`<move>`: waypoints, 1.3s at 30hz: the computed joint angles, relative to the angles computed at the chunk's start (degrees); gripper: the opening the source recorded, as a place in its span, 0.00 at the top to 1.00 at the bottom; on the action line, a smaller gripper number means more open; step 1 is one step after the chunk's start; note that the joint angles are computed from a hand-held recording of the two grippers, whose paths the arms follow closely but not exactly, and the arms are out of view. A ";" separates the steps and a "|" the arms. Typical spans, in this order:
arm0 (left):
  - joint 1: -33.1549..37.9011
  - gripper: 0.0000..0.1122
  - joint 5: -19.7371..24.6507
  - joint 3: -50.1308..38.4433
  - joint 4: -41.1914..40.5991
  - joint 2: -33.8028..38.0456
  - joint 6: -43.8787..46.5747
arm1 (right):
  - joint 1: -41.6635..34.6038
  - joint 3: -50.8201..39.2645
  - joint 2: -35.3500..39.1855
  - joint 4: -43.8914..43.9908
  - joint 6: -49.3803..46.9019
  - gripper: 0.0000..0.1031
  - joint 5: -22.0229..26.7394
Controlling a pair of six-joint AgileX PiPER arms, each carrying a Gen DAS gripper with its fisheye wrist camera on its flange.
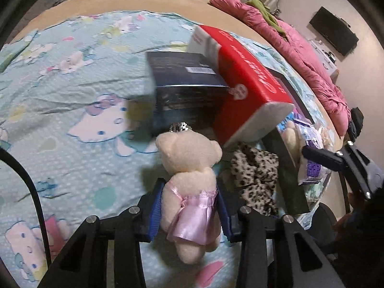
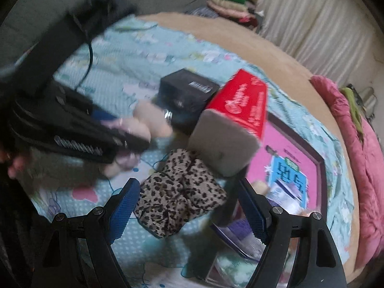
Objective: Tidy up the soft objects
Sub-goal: 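Grasp the pink-dress teddy bear with the left tool while the right grasps the leopard scrunchie, then carry the teddy bear and leopard scrunchie over the book box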
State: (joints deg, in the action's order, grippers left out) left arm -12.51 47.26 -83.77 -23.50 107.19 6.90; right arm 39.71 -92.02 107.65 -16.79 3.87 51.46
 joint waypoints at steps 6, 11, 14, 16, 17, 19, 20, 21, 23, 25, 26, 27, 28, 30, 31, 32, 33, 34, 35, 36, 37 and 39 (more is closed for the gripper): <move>1.24 0.64 -0.87 1.95 0.20 -1.59 1.01 | 2.17 -11.33 10.26 -4.30 -3.39 0.20 10.71; 0.55 0.64 -1.42 2.27 2.64 -2.51 -0.29 | 2.93 -16.96 16.10 -7.67 -4.37 0.23 15.35; 0.80 0.64 -1.31 2.57 2.15 -3.14 0.37 | 1.25 -19.28 17.38 -2.72 -6.25 0.53 16.00; 0.53 0.64 -1.68 2.85 2.94 -3.59 -0.03 | 0.56 -19.88 17.71 -0.92 -6.17 0.64 15.93; 0.45 0.64 -1.75 2.96 3.26 -3.77 -0.19 | 0.66 -19.51 17.55 -1.09 -5.65 0.71 15.20; 0.15 0.64 -1.64 2.82 3.84 -3.95 -0.86 | 0.41 -18.53 16.83 -1.20 -4.77 0.76 14.03; 0.11 0.64 -1.63 2.88 3.83 -4.13 -0.94 | -0.07 -18.08 16.30 -0.36 -4.55 0.79 13.48; 0.03 0.64 -1.82 3.18 3.92 -4.37 -0.96 | -0.59 -17.96 15.93 0.79 -4.60 0.80 13.31; -0.37 0.64 -2.06 3.29 4.70 -4.78 -1.49 | -1.64 -17.97 15.44 3.44 -5.26 0.81 13.27; -0.55 0.64 -2.07 3.22 4.88 -4.92 -1.70 | -1.71 -17.83 15.07 4.49 -4.65 0.81 12.82; -0.64 0.64 -2.16 3.37 5.02 -5.16 -1.85 | -1.70 -17.70 14.83 5.19 -4.30 0.81 12.44; -0.65 0.64 -2.12 3.17 5.27 -5.03 -1.99 | -1.97 -16.87 14.04 6.20 -4.13 0.81 11.72; -0.73 0.64 -2.19 3.31 5.71 -5.22 -2.29 | -1.84 -16.51 13.48 7.31 -3.73 0.81 11.35; -0.65 0.64 -2.33 3.66 5.87 -5.60 -2.48 | -2.24 -15.94 12.40 9.31 -3.53 0.81 10.64; -0.55 0.64 -2.39 3.89 5.81 -5.86 -2.47 | -2.45 -15.51 11.82 10.11 -3.52 0.81 10.27; -0.54 0.64 -2.47 4.06 6.09 -6.02 -2.71 | -2.03 -13.31 10.24 10.62 -2.67 0.81 9.01; -0.61 0.64 -2.58 4.21 6.54 -6.20 -3.13 | -2.16 -12.80 9.67 11.35 -2.61 0.81 8.63; -0.51 0.64 -2.64 4.28 6.60 -6.32 -3.16 | -2.16 -12.55 9.33 11.62 -2.51 0.81 8.46; -0.44 0.64 -2.66 4.39 6.54 -6.50 -3.14 | -1.91 -11.88 8.63 11.64 -2.03 0.81 8.02; -0.46 0.64 -2.79 4.50 6.77 -6.66 -3.40 | -1.91 -11.57 8.25 12.08 -1.96 0.81 7.77; -0.46 0.64 -2.92 4.59 6.99 -6.80 -3.59 | -2.12 -10.94 7.90 12.46 -2.13 0.81 7.18; -0.50 0.64 -3.03 4.74 7.14 -7.17 -3.72 | -2.26 -10.00 7.22 12.94 -1.99 0.81 5.84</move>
State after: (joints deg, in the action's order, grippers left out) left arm -13.02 44.23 -79.03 -16.36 100.02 3.18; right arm 37.46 -102.02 114.87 -3.85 1.88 57.30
